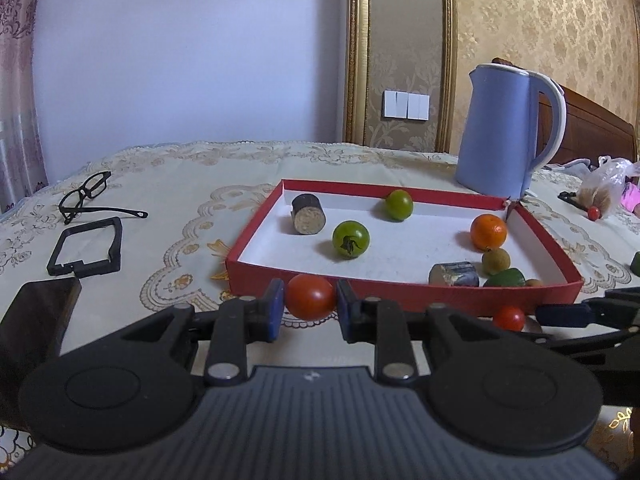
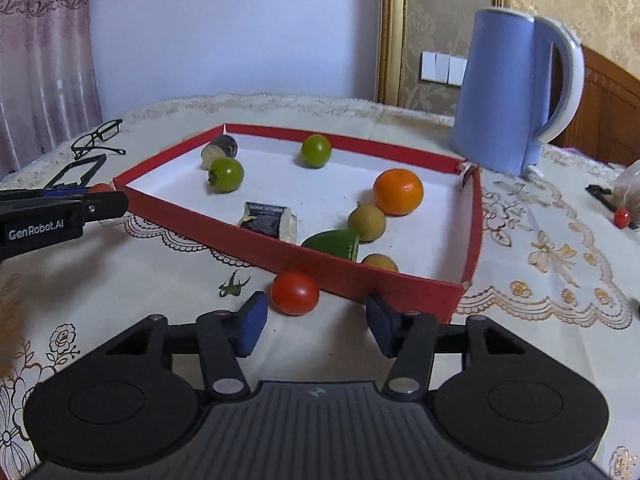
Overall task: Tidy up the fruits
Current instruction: 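Lift the red cherry tomato with the left gripper while the right grasps another red cherry tomato, then carry the red cherry tomato into the box and open the left gripper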
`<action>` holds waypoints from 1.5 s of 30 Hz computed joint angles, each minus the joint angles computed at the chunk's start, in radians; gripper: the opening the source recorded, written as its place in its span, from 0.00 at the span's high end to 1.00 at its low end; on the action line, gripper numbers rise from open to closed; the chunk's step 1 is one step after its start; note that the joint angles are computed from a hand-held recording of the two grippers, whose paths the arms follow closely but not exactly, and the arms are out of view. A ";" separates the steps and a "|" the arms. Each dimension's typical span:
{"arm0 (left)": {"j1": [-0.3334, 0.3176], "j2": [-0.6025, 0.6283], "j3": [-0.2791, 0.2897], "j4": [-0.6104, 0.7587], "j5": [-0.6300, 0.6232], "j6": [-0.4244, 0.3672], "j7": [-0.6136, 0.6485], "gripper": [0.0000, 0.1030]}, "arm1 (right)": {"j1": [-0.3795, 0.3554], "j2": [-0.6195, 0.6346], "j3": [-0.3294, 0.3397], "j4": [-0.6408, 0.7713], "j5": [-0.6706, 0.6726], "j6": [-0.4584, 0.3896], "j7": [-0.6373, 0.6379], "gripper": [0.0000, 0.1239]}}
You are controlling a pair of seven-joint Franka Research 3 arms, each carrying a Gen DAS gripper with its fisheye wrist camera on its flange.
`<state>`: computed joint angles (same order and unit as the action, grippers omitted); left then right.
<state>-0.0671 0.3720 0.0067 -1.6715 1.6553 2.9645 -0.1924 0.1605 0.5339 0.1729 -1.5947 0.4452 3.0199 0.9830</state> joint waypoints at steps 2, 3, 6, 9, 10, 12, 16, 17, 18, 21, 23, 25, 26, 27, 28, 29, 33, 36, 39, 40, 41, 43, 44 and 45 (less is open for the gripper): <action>-0.001 0.002 0.000 0.001 0.001 -0.001 0.002 0.76 | -0.007 0.007 0.008 0.015 0.004 -0.023 -0.004 0.57; -0.002 0.003 -0.001 0.000 -0.001 -0.002 0.005 0.76 | 0.004 0.009 -0.003 0.017 -0.003 -0.023 0.002 0.57; -0.005 0.005 -0.001 0.002 -0.007 -0.004 0.016 0.76 | 0.006 0.012 0.000 0.026 -0.010 -0.037 -0.003 0.62; -0.007 0.007 0.001 0.003 -0.016 -0.002 0.025 0.76 | 0.022 0.016 -0.017 0.041 -0.021 -0.054 0.012 0.68; -0.007 0.007 0.002 0.003 -0.017 -0.001 0.026 0.76 | 0.018 0.019 -0.013 0.047 -0.019 -0.061 0.008 0.71; -0.009 0.008 0.003 0.002 -0.022 -0.001 0.031 0.76 | 0.041 0.020 -0.039 0.049 -0.037 -0.055 0.029 0.75; -0.012 0.009 0.006 0.001 -0.033 -0.003 0.043 0.76 | 0.031 0.015 -0.027 0.035 -0.036 -0.040 0.028 0.79; -0.013 0.008 0.007 0.000 -0.034 -0.005 0.044 0.76 | 0.027 0.010 -0.022 0.027 -0.033 -0.034 0.023 0.79; -0.014 0.008 0.008 0.000 -0.035 -0.007 0.046 0.76 | 0.023 0.005 -0.017 0.016 -0.031 -0.024 0.016 0.79; -0.014 0.009 0.010 -0.001 -0.050 -0.010 0.058 0.76 | 0.002 -0.017 0.010 -0.024 -0.015 0.012 -0.013 0.79; -0.017 0.008 0.012 -0.004 -0.053 -0.016 0.063 0.76 | -0.045 -0.033 0.067 -0.057 0.020 0.039 -0.066 0.79; -0.018 0.007 0.013 -0.005 -0.063 -0.021 0.073 0.76 | -0.100 -0.053 0.132 -0.093 0.070 0.065 -0.127 0.79; -0.019 0.008 0.013 -0.005 -0.071 -0.024 0.081 0.76 | -0.118 -0.061 0.154 -0.107 0.092 0.077 -0.151 0.79; -0.021 0.008 0.013 -0.005 -0.078 -0.026 0.088 0.76 | -0.137 -0.069 0.175 -0.121 0.114 0.090 -0.173 0.79; -0.023 0.009 0.014 -0.004 -0.081 -0.029 0.093 0.76 | -0.159 -0.076 0.200 -0.135 0.137 0.103 -0.198 0.79; -0.026 0.009 0.016 -0.004 -0.082 -0.033 0.097 0.76 | -0.175 -0.081 0.218 -0.143 0.157 0.111 -0.217 0.79; -0.037 0.014 0.016 0.003 -0.100 -0.049 0.128 0.76 | -0.287 -0.097 0.344 -0.181 0.257 0.152 -0.326 0.79; -0.047 0.020 0.017 0.011 -0.117 -0.061 0.155 0.76 | -0.375 -0.099 0.447 -0.200 0.325 0.184 -0.409 0.79; -0.057 0.028 0.020 0.025 -0.132 -0.069 0.187 0.76 | -0.473 -0.094 0.565 -0.220 0.368 0.215 -0.480 0.79; -0.061 0.031 0.021 0.030 -0.137 -0.074 0.196 0.76 | -0.501 -0.090 0.599 -0.225 0.373 0.223 -0.496 0.79; -0.065 0.035 0.022 0.038 -0.143 -0.080 0.209 0.76 | -0.533 -0.085 0.635 -0.231 0.374 0.234 -0.508 0.79; -0.074 0.045 0.025 0.056 -0.157 -0.092 0.236 0.76 | -0.590 -0.073 0.703 -0.244 0.359 0.251 -0.518 0.79; -0.078 0.051 0.026 0.067 -0.169 -0.099 0.254 0.76 | -0.622 -0.066 0.739 -0.252 0.348 0.259 -0.520 0.79; -0.080 0.058 0.027 0.078 -0.185 -0.105 0.274 0.76 | -0.647 -0.060 0.767 -0.259 0.337 0.267 -0.519 0.79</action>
<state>-0.1473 0.4301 0.0333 -1.5934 1.4703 2.8598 0.0815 -0.4869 0.4742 0.9402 -1.8533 0.7823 3.2866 0.4643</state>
